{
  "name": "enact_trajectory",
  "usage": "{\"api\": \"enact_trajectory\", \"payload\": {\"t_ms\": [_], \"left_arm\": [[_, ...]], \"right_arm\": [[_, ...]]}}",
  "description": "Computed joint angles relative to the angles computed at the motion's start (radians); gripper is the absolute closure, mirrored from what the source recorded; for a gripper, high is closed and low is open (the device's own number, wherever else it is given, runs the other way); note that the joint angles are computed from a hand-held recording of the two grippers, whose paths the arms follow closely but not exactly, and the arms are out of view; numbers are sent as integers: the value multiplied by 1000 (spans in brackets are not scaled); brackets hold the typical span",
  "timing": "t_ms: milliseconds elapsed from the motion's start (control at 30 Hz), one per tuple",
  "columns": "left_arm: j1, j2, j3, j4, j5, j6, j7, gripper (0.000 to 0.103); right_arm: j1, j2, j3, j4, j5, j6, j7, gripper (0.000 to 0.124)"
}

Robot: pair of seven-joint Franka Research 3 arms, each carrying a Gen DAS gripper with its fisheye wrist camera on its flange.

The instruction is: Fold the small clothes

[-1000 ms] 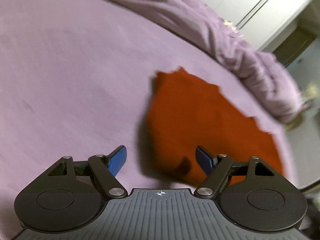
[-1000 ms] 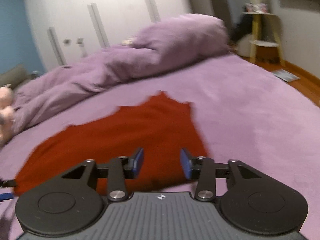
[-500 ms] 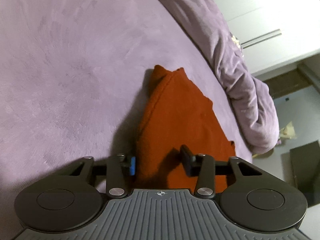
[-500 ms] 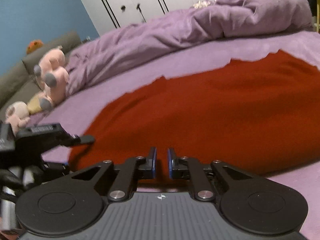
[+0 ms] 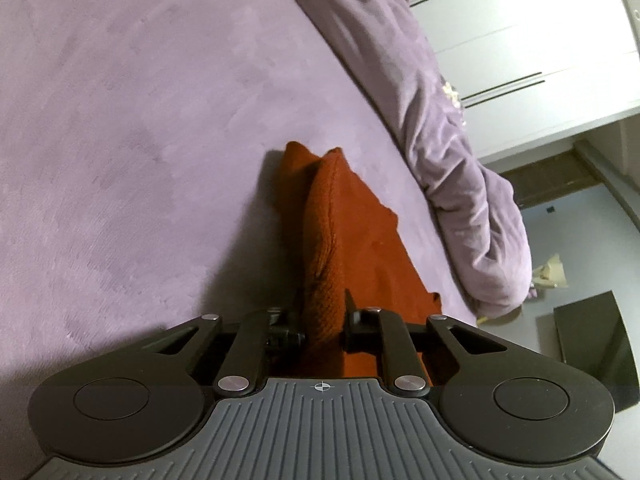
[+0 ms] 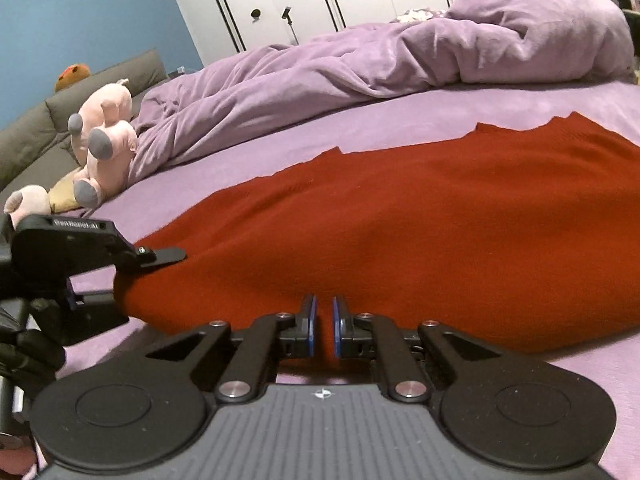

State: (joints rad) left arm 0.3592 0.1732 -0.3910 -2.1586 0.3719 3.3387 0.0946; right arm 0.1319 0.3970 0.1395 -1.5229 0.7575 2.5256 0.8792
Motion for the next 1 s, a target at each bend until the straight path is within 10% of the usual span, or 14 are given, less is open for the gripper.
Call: {"api": "enact_trajectory", "payload": {"t_ms": [467, 600, 867, 1000], "left_arm": [[-37, -15, 13, 73, -12, -63, 76, 87], [-178, 1, 122, 172, 35, -132, 145, 88], [-194, 251, -58, 519, -76, -333, 549, 91], [-314, 343, 27, 632, -89, -490, 606, 91]], "right_arm": [[-59, -17, -5, 3, 101, 5, -14, 116], [-74, -17, -16, 7, 119, 29, 8, 116], [-107, -27, -30, -5, 143, 41, 51, 115], [-117, -35, -38, -15, 132, 33, 44, 115]]}}
